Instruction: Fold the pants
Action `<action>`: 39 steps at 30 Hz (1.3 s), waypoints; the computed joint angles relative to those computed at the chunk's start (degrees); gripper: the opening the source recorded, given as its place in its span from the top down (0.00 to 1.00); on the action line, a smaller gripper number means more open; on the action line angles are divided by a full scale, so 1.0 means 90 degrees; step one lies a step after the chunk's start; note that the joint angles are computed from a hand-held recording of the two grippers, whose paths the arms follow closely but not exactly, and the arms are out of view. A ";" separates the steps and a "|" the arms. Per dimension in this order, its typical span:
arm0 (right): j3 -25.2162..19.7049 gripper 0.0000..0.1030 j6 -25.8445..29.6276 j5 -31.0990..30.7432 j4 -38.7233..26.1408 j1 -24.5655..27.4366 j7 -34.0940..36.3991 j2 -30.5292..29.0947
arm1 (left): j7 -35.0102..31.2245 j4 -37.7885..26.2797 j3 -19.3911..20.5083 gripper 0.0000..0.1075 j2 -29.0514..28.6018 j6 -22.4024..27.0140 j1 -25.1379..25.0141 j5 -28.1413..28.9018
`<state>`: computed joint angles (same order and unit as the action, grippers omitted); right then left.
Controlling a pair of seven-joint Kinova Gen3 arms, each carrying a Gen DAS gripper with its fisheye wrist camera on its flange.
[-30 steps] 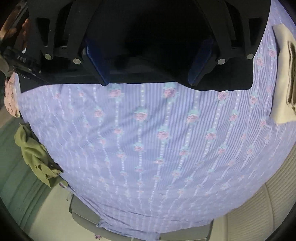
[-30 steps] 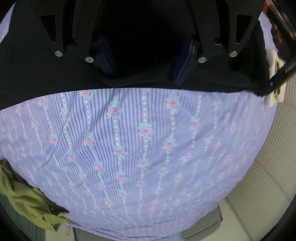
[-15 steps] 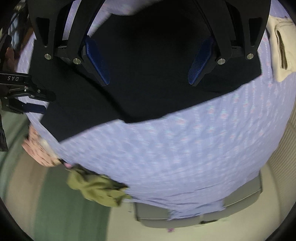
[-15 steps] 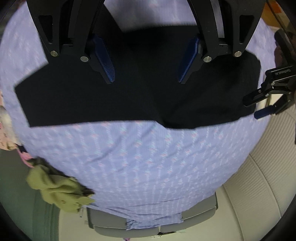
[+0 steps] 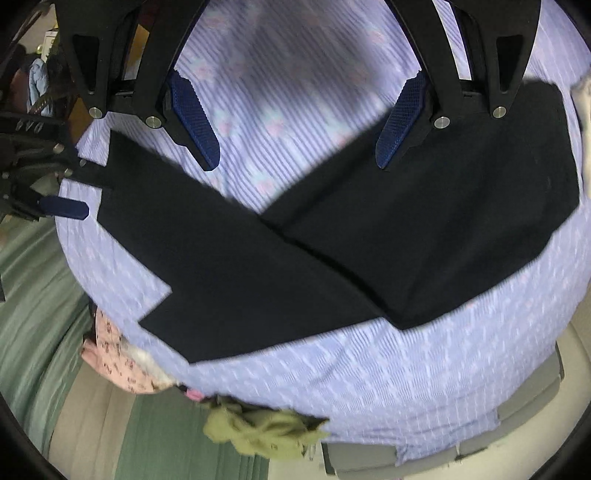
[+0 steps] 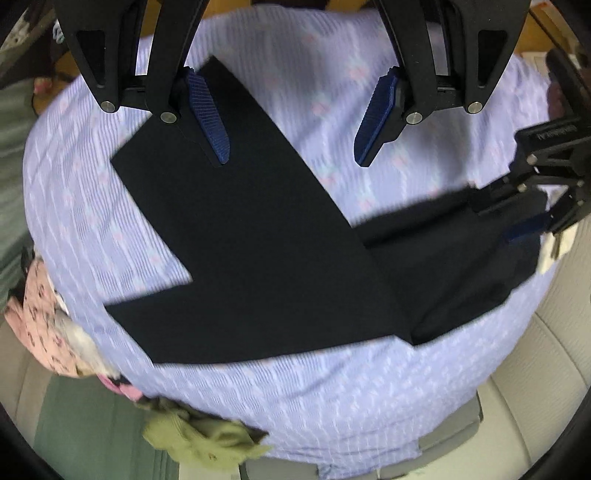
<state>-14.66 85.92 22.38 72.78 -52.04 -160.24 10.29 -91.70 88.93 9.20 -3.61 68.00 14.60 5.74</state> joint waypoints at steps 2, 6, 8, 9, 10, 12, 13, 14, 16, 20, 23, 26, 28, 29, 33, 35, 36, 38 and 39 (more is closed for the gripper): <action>-0.0054 0.31 -0.0118 -0.0161 0.0424 0.0019 -0.0042 -0.0109 | 0.0489 0.0162 0.0228 0.19 -0.0027 0.0010 0.0162 -0.0265; -0.0208 0.31 -0.0270 -0.0289 0.1086 0.0029 -0.0028 -0.0172 | 0.1252 0.0415 0.0518 0.19 0.0018 0.0014 0.0489 -0.0682; -0.0276 0.31 -0.0186 -0.0121 0.1265 -0.0078 0.0128 -0.0060 | 0.1553 0.0563 0.0647 0.19 0.0073 -0.0047 0.0679 -0.0901; -0.0283 0.31 -0.0210 -0.0085 0.1368 -0.0101 0.0208 -0.0019 | 0.1660 0.0602 0.0680 0.19 0.0107 -0.0057 0.0762 -0.0998; -0.0276 0.31 -0.0264 -0.0100 0.1442 -0.0099 0.0272 -0.0013 | 0.1785 0.0649 0.0718 0.19 0.0152 -0.0080 0.0851 -0.1088; -0.0245 0.31 -0.0423 -0.0138 0.1627 -0.0064 0.0363 0.0016 | 0.2027 0.0713 0.0760 0.19 0.0288 -0.0119 0.1013 -0.1210; -0.0226 0.31 -0.0537 -0.0177 0.1719 -0.0026 0.0426 0.0038 | 0.2143 0.0733 0.0766 0.19 0.0359 -0.0133 0.1089 -0.1249; -0.0207 0.31 -0.0645 -0.0222 0.1789 0.0020 0.0521 0.0076 | 0.2161 0.0730 0.0730 0.19 0.0397 -0.0124 0.1128 -0.1257; -0.0162 0.32 -0.0806 -0.0269 0.1921 0.0083 0.0667 0.0161 | 0.2358 0.0707 0.0715 0.19 0.0520 -0.0111 0.1239 -0.1344; -0.0067 0.36 -0.1009 -0.0267 0.2098 0.0212 0.1093 0.0286 | 0.2525 0.0580 0.0666 0.19 0.0672 -0.0022 0.1419 -0.1557; 0.0043 0.72 -0.1006 -0.0219 0.2064 0.0373 0.1419 0.0148 | 0.2490 0.0411 0.0638 0.19 0.0716 0.0010 0.1505 -0.1713; 0.0139 0.90 -0.0905 -0.0193 0.1902 0.0617 0.1637 -0.0038 | 0.2488 0.0141 0.0609 0.19 0.0784 0.0080 0.1558 -0.1860; 0.0184 0.93 -0.0740 0.0075 0.1702 0.0713 0.1621 -0.0249 | 0.2514 -0.0050 0.0587 0.19 0.0831 0.0098 0.1591 -0.1965; 0.0198 0.93 -0.0631 0.0304 0.1578 0.0756 0.1592 -0.0354 | 0.2575 -0.0227 0.0578 0.19 0.0894 0.0102 0.1614 -0.2046; 0.0331 0.93 -0.0339 0.1087 0.1012 0.1175 0.1813 -0.0542 | 0.2585 -0.0843 0.0474 0.19 0.1151 0.0092 0.1617 -0.2065; 0.0482 0.93 -0.0500 0.1282 0.0791 0.1547 0.2109 -0.0518 | 0.2617 -0.1169 0.0428 0.19 0.1328 0.0075 0.1678 -0.2162; 0.0563 0.93 -0.0609 0.1299 0.0670 0.1739 0.2294 -0.0458 | 0.2652 -0.1379 0.0402 0.19 0.1461 0.0066 0.1735 -0.2251; 0.0746 0.93 -0.0864 0.1309 0.0398 0.2115 0.2721 -0.0278 | 0.2758 -0.1863 0.0329 0.19 0.1786 0.0093 0.1903 -0.2438; 0.0832 0.93 -0.0932 0.1300 0.0189 0.2266 0.2947 -0.0113 | 0.2778 -0.2048 0.0278 0.19 0.1913 0.0093 0.1967 -0.2476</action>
<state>-7.17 77.54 34.09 74.48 -31.65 -133.71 9.28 -66.69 70.50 11.70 13.60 68.83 32.30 -16.54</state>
